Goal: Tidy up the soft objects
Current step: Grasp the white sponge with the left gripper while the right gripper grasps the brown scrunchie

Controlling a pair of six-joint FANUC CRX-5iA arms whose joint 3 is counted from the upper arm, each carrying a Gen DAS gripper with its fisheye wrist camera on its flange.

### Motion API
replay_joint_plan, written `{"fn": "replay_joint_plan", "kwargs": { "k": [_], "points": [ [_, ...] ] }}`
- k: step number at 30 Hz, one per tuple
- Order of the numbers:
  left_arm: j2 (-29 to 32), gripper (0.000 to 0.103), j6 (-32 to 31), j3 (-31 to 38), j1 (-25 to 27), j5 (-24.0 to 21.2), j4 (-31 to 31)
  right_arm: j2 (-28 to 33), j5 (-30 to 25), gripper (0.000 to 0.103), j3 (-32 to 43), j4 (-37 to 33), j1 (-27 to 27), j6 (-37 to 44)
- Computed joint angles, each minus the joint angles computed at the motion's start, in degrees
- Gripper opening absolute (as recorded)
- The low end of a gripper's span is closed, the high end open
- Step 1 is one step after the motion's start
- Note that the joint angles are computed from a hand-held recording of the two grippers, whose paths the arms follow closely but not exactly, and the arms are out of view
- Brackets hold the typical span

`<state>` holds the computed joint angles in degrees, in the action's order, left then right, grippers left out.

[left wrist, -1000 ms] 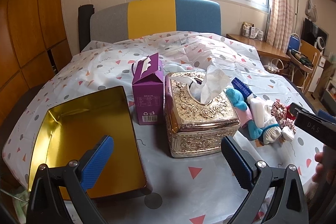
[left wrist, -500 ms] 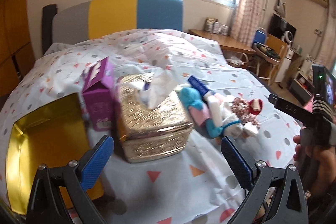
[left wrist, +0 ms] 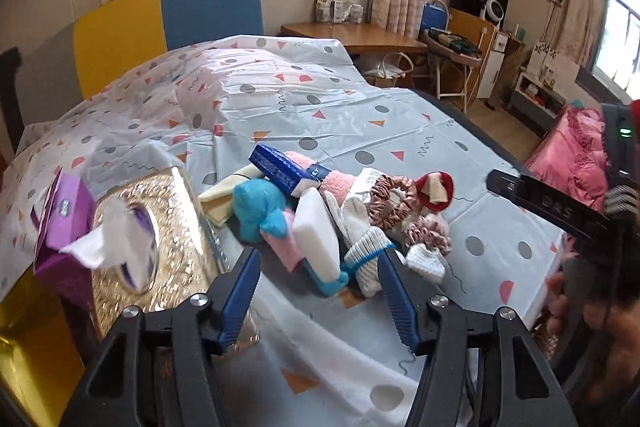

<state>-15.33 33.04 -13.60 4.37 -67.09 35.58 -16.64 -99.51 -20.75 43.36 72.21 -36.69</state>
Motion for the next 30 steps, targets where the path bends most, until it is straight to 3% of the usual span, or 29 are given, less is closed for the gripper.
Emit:
{"fn": "replay_joint_plan", "kwargs": {
  "k": [9, 11, 13, 18, 20, 26, 30],
  "points": [
    [9.9, 0.061, 11.2, 10.4, -9.9, 3.1, -14.9, -1.3, 1.6, 0.103, -1.2, 0.8, 0.0, -1.5],
    [11.5, 0.05, 12.1, 11.6, -10.9, 2.5, -16.5, -2.0, 2.2, 0.103, -1.8, 1.0, 0.0, -2.6],
    [13.1, 0.024, 12.0, 12.7, -11.4, 0.4, -17.3, -2.9, 3.2, 0.103, -2.7, 1.4, 0.1, -3.6],
    [10.7, 0.022, 7.4, 8.0, -8.5, 0.7, -10.7, -5.4, 6.8, 0.095, -5.1, 1.8, 0.1, -6.6],
    [9.2, 0.022, 5.9, 5.8, -6.4, 0.4, -6.9, -6.1, 7.5, 0.076, -5.8, 1.9, 0.0, -7.7],
    [5.0, 0.022, -0.8, 1.0, -1.7, -1.1, 1.9, -6.3, 10.4, 0.044, -6.2, 2.0, -0.7, -6.3],
    [2.9, 0.022, -3.7, -0.9, 0.1, -1.7, 4.6, -4.7, 16.0, 0.04, -5.1, 2.0, -2.7, 1.4]
  ]
}}
